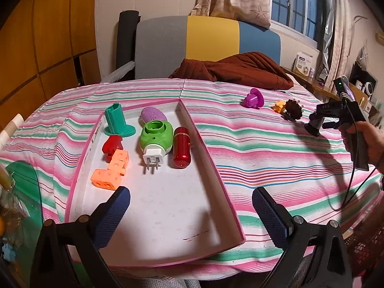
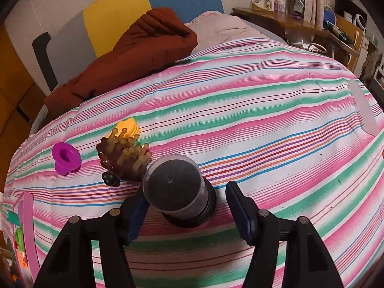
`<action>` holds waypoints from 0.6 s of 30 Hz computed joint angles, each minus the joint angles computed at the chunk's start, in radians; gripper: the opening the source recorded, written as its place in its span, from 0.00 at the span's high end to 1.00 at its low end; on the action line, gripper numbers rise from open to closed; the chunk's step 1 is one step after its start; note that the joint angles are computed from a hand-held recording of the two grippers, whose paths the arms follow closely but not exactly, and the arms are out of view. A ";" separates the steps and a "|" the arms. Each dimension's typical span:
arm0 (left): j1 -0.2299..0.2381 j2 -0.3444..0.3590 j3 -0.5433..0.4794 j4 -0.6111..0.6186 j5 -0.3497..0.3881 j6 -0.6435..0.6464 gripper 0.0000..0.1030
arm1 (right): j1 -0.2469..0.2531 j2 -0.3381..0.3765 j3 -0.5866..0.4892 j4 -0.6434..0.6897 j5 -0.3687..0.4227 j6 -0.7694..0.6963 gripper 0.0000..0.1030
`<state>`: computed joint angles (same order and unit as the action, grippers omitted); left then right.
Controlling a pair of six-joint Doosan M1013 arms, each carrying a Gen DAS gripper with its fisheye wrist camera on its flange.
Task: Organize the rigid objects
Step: 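Move the right tool to the black-lidded clear canister and grasp it, then grasp the purple cup-shaped toy with the left tool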
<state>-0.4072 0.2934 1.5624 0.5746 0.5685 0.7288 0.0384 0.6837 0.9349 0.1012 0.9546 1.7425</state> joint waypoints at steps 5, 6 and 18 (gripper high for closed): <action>-0.004 0.005 -0.006 -0.005 0.002 0.015 0.01 | 0.010 -0.001 0.000 -0.021 -0.010 -0.038 0.56; -0.005 0.005 -0.007 -0.006 0.000 0.018 0.01 | 0.013 -0.002 0.001 -0.033 -0.011 -0.044 0.57; -0.012 0.048 -0.084 -0.057 -0.001 0.102 0.01 | 0.002 -0.010 0.003 0.014 0.005 -0.020 0.57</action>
<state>-0.4191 0.3413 1.4781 0.5176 0.5676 0.8307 0.0403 0.6738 0.9379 0.1155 0.9597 1.7221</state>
